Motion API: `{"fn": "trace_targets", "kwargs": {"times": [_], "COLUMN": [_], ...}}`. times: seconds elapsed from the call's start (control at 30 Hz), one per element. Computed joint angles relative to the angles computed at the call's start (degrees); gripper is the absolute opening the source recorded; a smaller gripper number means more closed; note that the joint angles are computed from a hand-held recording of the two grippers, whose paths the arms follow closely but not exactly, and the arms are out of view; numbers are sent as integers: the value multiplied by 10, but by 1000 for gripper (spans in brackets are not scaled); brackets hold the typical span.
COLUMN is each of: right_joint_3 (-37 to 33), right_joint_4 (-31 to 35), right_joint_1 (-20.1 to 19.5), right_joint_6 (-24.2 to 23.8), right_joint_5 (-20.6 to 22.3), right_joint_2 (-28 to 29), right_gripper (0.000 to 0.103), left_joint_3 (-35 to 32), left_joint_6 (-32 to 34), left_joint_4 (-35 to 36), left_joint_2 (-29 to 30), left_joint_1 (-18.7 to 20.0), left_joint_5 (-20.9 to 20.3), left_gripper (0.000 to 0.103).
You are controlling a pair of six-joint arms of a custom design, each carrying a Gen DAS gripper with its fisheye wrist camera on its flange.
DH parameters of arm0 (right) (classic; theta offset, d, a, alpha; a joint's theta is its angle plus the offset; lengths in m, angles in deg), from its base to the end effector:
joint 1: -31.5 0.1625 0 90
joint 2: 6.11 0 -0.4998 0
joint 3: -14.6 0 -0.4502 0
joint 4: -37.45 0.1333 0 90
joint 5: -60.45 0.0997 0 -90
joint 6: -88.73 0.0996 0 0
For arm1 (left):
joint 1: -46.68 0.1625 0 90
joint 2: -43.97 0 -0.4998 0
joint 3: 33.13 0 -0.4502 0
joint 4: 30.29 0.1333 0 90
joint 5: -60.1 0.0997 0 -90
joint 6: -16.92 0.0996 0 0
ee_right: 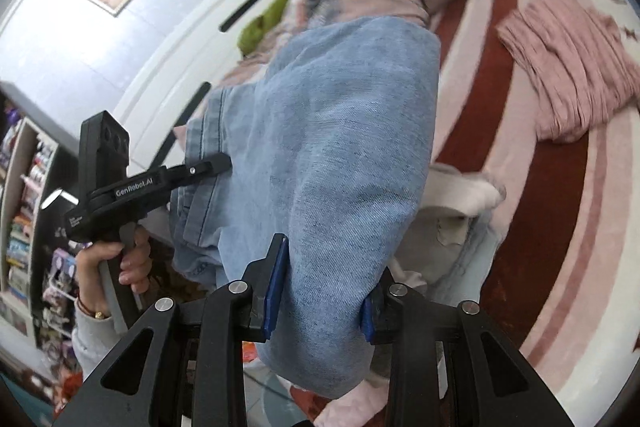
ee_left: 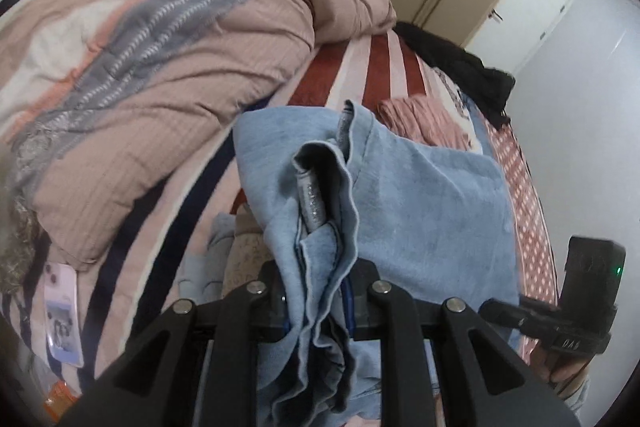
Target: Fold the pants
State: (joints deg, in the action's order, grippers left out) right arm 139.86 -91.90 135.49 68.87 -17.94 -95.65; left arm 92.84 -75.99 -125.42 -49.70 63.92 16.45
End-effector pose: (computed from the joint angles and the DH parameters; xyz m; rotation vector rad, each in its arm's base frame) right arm 0.2637 -0.4240 0.3084 -0.8651 2.8104 -0.1084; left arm -0.3268 -0.3164 0.3140 -0.1767 2.4245 -0.9542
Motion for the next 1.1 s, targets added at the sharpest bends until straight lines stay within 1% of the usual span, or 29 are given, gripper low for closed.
{"fn": "trace_targets", "kwargs": {"times": [0.1,0.17,0.3,0.37,0.43,0.47,0.5,0.53,0.57,0.63,0.67,0.7,0.73,0.8,0.83,0.87,0.9,0.93,1.0,1.03,1.1], "right_joint_3": [3,5,2,7,13,16,23,26,26,33,34,34,32,27,23,21,19,19,21,23,30], "right_joint_4": [-1,1,19,9,-2,-6,-21,-30,-30,-57,-69,-69,-70,-63,-61,-65,-83,-83,-106,-115,-138], "right_joint_1": [-11,-12,-16,-11,-12,-16,-22,-24,-24,-25,-19,-19,-15,-2,4,10,25,25,42,48,57], "right_joint_6": [-6,-9,-3,-10,-6,-1,-2,-6,-6,-17,-18,-18,-16,-24,-29,-38,-53,-53,-60,-59,-54], "right_joint_5": [-1,1,15,7,-8,-16,-31,-35,-35,-36,-50,-50,-59,-81,-89,-93,-107,-107,-126,-132,-149], "right_joint_2": [0,-6,-15,-16,-10,-5,4,7,7,10,12,12,13,8,6,1,-3,-3,-2,1,4], "right_gripper": [25,25,25,25,25,25,25,25,25,30,31,35,40,40,40,40,40,40,41,41,41], "left_joint_3": [5,6,13,32,47,52,54,53,48,30,23,19,9,-24,-40,-50,-52,-53,-48,-46,-37], "left_joint_6": [22,32,41,49,51,54,56,48,33,-9,-16,-14,-19,-59,-75,-80,-76,-63,-39,-23,10], "left_joint_4": [-17,-27,-51,-82,-101,-105,-99,-79,-51,16,33,41,65,155,193,210,206,187,150,133,100], "left_joint_2": [1,-8,-20,-24,-21,-18,-15,-9,-2,12,15,14,15,28,33,35,33,30,31,35,44], "left_joint_1": [-8,-11,-15,-2,16,23,27,29,29,31,31,30,23,5,-6,-18,-26,-32,-40,-39,-32], "left_joint_5": [4,-2,-4,-12,-29,-33,-32,-25,-18,-12,-14,-15,-11,6,16,31,41,50,65,67,55], "left_gripper": [15,15,16,19,20,23,26,37,51,67,67,67,67,69,74,78,78,78,78,78,78]}}
